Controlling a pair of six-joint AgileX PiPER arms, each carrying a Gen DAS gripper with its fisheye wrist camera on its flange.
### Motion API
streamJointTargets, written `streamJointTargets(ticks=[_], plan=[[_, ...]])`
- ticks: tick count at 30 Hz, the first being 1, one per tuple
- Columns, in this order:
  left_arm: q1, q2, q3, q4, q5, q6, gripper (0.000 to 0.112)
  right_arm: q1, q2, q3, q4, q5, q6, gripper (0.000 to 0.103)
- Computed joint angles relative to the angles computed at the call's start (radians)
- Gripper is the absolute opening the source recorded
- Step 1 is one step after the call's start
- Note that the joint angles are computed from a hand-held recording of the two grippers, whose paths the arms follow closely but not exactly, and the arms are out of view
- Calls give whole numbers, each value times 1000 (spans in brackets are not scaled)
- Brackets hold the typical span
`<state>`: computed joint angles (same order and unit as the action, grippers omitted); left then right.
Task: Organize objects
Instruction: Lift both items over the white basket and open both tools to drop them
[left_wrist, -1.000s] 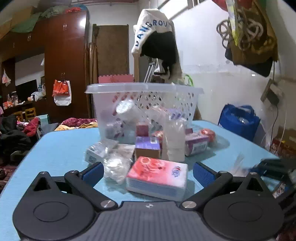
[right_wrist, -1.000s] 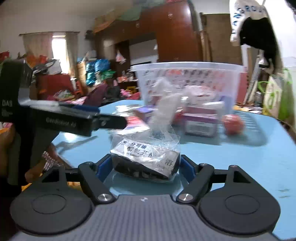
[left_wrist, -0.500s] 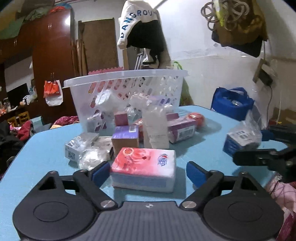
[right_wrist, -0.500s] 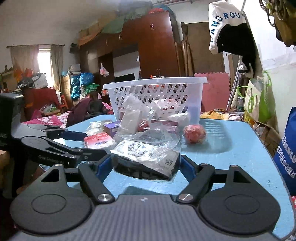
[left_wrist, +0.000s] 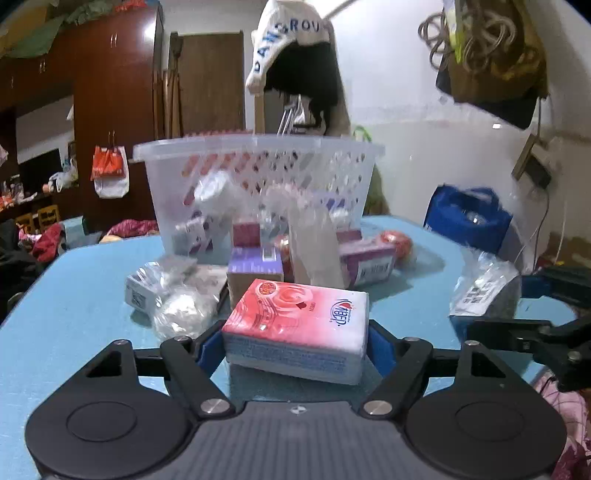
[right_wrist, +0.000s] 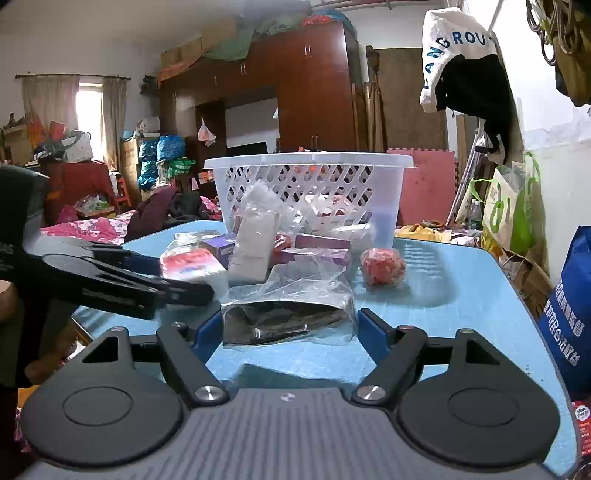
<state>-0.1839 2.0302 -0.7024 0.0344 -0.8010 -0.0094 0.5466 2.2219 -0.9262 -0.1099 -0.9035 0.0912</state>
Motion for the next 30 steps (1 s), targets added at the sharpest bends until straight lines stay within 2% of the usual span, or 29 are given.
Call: streamJointTargets(ticks=[6,9,15,19,22,25,28,30], plan=[[43,-50,82,71,-111,-44,80,-19,-18,26,-18,-41,12,79],[69,-68,102,109,-137,-70,80,-26,-25,31,-22,-53,9,79],[132,-86,117,182,-178,-134,80,-55,-15,26,-54,-103,22,79],[182,-126,97,264,-161,-213,80,-78,-42,3,-110,-78,50,79],[211,-177,30,337,-94,-306,80,-77,-86,-61,-132,-17,44,79],[216,-199,-106,373,26,-401,80,-59,-106,-174,-103,44,-25,79],[206,-167,-307,409,194,-499,80,-56,-76,-338,-124,147,-15,79],[203,-111,-475,522,316,-637,80,-54,-27,-492,-161,256,24,79]])
